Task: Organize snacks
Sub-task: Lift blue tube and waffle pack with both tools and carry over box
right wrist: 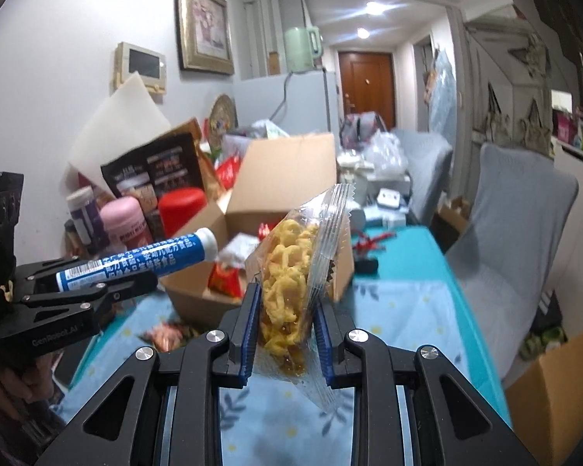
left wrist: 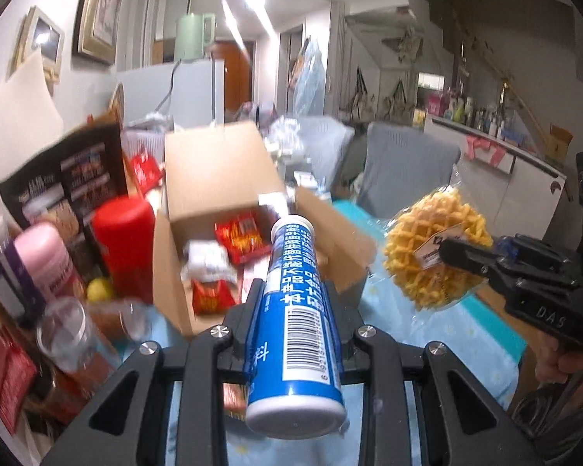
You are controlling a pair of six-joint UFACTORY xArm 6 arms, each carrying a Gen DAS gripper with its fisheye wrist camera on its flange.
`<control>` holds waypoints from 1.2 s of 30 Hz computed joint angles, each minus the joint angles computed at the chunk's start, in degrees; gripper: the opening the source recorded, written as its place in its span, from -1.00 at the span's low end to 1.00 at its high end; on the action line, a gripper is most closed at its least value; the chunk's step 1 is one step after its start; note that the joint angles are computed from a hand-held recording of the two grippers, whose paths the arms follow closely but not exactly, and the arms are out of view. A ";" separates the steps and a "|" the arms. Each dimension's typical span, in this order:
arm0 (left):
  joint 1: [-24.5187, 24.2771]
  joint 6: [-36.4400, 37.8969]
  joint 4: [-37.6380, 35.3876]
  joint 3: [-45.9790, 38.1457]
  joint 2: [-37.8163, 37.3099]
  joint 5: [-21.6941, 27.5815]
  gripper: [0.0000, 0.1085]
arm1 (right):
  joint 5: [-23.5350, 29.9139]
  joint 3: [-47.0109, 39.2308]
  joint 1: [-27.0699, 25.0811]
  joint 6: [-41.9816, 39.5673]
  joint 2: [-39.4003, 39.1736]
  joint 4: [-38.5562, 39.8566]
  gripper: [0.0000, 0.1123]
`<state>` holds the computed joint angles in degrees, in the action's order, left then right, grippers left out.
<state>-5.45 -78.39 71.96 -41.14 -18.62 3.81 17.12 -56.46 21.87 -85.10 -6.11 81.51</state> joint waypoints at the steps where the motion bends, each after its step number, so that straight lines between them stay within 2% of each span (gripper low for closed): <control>1: 0.10 -1.90 2.27 -1.02 0.13 0.29 -0.49 | -0.22 -1.04 0.22 0.77 0.63 -0.74 -0.54; 3: 0.57 -5.44 6.70 -3.52 0.84 0.60 -0.49 | -0.02 -2.94 0.34 1.36 1.75 -1.50 -0.54; 8: 2.53 -8.44 10.35 -9.18 4.63 -0.74 -0.49 | 0.93 -9.35 0.58 2.90 6.19 -3.54 -0.54; 14: 4.82 -10.09 11.94 -16.32 11.07 -1.42 -0.49 | 1.18 -17.48 0.87 6.07 12.68 -6.90 -0.54; 23: 7.90 -8.96 10.01 -26.99 21.44 -2.31 -0.49 | 3.88 -31.07 0.46 11.19 23.50 -11.52 -0.54; 28: 9.00 -4.60 4.65 -31.47 26.68 -2.95 -0.49 | 5.65 -38.17 0.49 13.99 29.21 -13.65 -0.54; 34: 8.75 5.96 -4.77 -34.81 31.78 -1.14 -0.49 | 7.77 -46.14 0.68 20.49 36.34 -19.45 -0.54; 36: 8.50 11.32 -10.35 -35.19 33.15 -0.30 -0.49 | 8.51 -48.35 0.62 22.58 38.50 -21.54 -0.54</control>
